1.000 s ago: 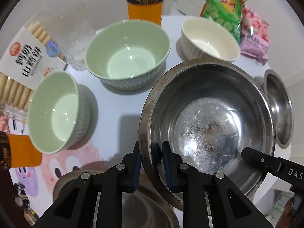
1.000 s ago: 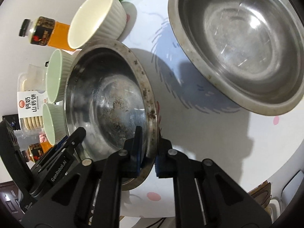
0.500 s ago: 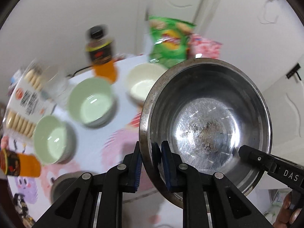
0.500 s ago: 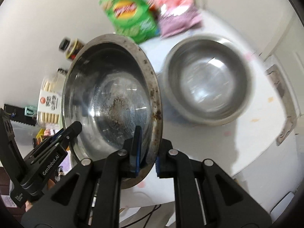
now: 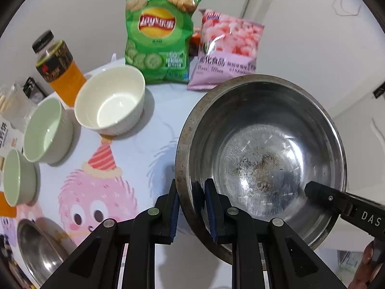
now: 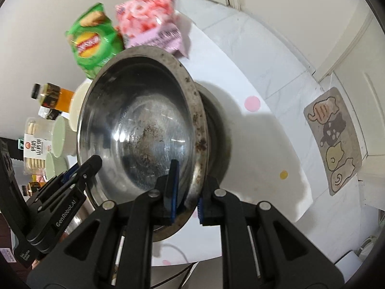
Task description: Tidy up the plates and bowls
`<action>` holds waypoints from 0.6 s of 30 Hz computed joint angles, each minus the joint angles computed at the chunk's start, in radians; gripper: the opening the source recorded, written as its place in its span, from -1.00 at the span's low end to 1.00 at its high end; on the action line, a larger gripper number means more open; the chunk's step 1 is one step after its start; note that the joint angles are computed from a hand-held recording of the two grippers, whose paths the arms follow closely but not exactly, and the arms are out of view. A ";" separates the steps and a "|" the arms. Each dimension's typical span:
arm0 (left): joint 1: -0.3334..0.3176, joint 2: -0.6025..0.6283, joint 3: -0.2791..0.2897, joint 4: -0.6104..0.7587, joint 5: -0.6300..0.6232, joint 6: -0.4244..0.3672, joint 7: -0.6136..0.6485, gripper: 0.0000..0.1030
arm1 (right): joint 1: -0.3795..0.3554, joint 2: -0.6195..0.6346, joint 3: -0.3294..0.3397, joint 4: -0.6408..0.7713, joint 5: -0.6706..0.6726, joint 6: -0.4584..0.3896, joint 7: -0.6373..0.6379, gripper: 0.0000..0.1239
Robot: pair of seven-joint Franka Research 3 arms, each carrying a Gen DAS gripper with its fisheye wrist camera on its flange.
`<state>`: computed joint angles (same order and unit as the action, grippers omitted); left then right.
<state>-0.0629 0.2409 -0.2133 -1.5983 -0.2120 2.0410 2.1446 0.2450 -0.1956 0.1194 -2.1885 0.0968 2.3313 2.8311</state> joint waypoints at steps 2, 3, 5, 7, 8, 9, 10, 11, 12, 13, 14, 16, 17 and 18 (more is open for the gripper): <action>-0.012 0.003 -0.001 -0.013 0.019 0.011 -0.028 -0.61 | 0.004 -0.025 -0.010 -0.049 0.033 0.031 -0.029 -0.76; -0.016 0.007 0.000 -0.015 0.028 0.015 -0.042 -0.61 | 0.003 -0.029 -0.013 -0.065 0.046 0.046 -0.046 -0.76; -0.020 0.022 0.000 -0.003 0.041 0.010 -0.067 -0.61 | 0.003 -0.032 -0.021 -0.081 0.076 0.060 -0.085 -0.76; -0.024 0.028 0.001 0.002 0.056 0.000 -0.092 -0.61 | 0.000 -0.025 -0.021 -0.080 0.085 0.054 -0.107 -0.76; -0.025 0.023 -0.001 -0.007 0.059 0.014 -0.096 -0.61 | -0.001 -0.018 -0.020 -0.072 0.086 0.046 -0.118 -0.75; -0.028 0.021 0.000 -0.012 0.072 0.022 -0.104 -0.61 | -0.001 -0.010 -0.021 -0.066 0.091 0.045 -0.128 -0.74; -0.031 0.022 0.000 -0.011 0.082 0.026 -0.112 -0.60 | -0.001 -0.007 -0.022 -0.064 0.097 0.045 -0.133 -0.74; -0.033 0.029 -0.001 -0.003 0.086 0.022 -0.121 -0.60 | -0.002 -0.005 -0.021 -0.063 0.099 0.046 -0.136 -0.73; -0.032 0.035 -0.002 0.006 0.086 0.015 -0.128 -0.58 | -0.002 -0.006 -0.021 -0.065 0.103 0.047 -0.137 -0.72; -0.032 0.040 -0.002 0.016 0.086 0.003 -0.136 -0.48 | -0.003 -0.006 -0.022 -0.065 0.107 0.046 -0.139 -0.71; -0.030 0.046 -0.003 0.027 0.083 -0.008 -0.145 -0.37 | -0.004 -0.007 -0.023 -0.066 0.111 0.044 -0.141 -0.71; -0.015 0.058 -0.009 0.053 0.042 -0.048 -0.139 0.31 | -0.008 -0.016 -0.020 -0.069 0.103 0.042 -0.135 -0.62; -0.005 0.062 -0.013 0.062 0.014 -0.062 -0.130 0.44 | -0.009 -0.021 -0.021 -0.073 0.104 0.049 -0.132 -0.55; -0.002 0.061 -0.013 0.064 0.006 -0.064 -0.127 0.56 | -0.011 -0.031 -0.020 -0.082 0.107 0.062 -0.126 -0.32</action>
<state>-0.0650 0.3021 -0.2266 -1.5344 -0.2057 1.9775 2.0175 0.2335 -0.2269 0.0991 -2.2702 0.2038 2.3935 2.7053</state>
